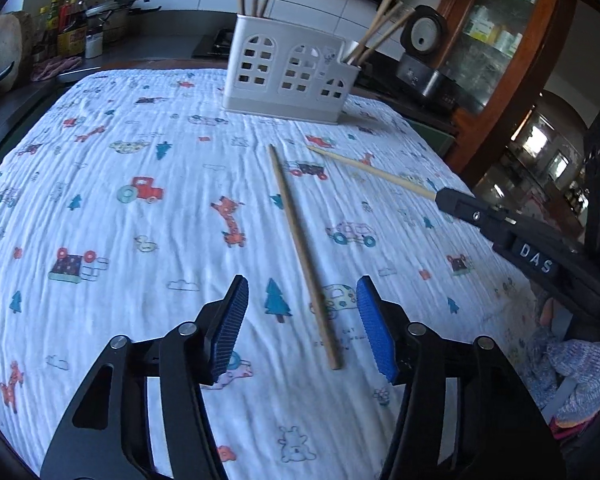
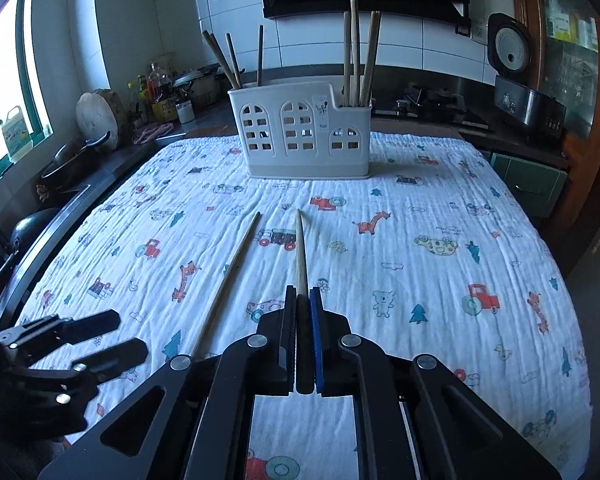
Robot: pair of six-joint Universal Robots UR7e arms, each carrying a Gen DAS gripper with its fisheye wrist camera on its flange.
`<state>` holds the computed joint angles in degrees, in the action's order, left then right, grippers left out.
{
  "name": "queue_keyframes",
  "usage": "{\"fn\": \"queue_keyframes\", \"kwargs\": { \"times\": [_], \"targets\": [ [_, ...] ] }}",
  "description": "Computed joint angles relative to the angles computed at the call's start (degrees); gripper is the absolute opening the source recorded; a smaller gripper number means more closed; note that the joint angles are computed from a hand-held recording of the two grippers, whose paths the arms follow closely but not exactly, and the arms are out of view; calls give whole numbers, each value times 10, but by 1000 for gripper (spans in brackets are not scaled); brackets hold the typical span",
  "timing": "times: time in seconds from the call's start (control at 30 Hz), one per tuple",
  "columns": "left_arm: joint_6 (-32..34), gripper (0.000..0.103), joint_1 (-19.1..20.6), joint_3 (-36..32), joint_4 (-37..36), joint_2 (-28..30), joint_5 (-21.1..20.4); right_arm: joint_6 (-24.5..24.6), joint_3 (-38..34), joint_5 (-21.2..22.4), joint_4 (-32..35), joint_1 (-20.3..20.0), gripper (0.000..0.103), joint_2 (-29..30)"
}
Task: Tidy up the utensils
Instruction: 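Close the left tool on the last chopstick while the right tool holds its own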
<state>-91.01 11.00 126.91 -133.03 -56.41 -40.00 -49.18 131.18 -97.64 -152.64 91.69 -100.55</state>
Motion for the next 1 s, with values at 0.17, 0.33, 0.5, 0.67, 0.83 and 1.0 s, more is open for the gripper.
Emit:
{"fn": "queue_keyframes", "kwargs": {
  "times": [0.17,0.33,0.5,0.67,0.83,1.0],
  "targets": [
    [42,28,30,-18,-42,34,-23,-7,-11,33,21,-8,6,-22],
    [43,17,46,-28,-39,46,-33,-8,-16,54,38,-17,7,-35],
    [31,11,51,-42,-8,51,-36,-8,-18,63,44,-23,7,-37],
    [25,9,52,-59,36,56,-38,-10,-18,64,45,-22,7,-37],
    [25,9,44,-53,38,38,-36,-8,-22,63,41,-16,7,-38],
    [11,7,21,-59,94,6,-3,-9,-32,63,36,-6,7,-34]
  ]
}}
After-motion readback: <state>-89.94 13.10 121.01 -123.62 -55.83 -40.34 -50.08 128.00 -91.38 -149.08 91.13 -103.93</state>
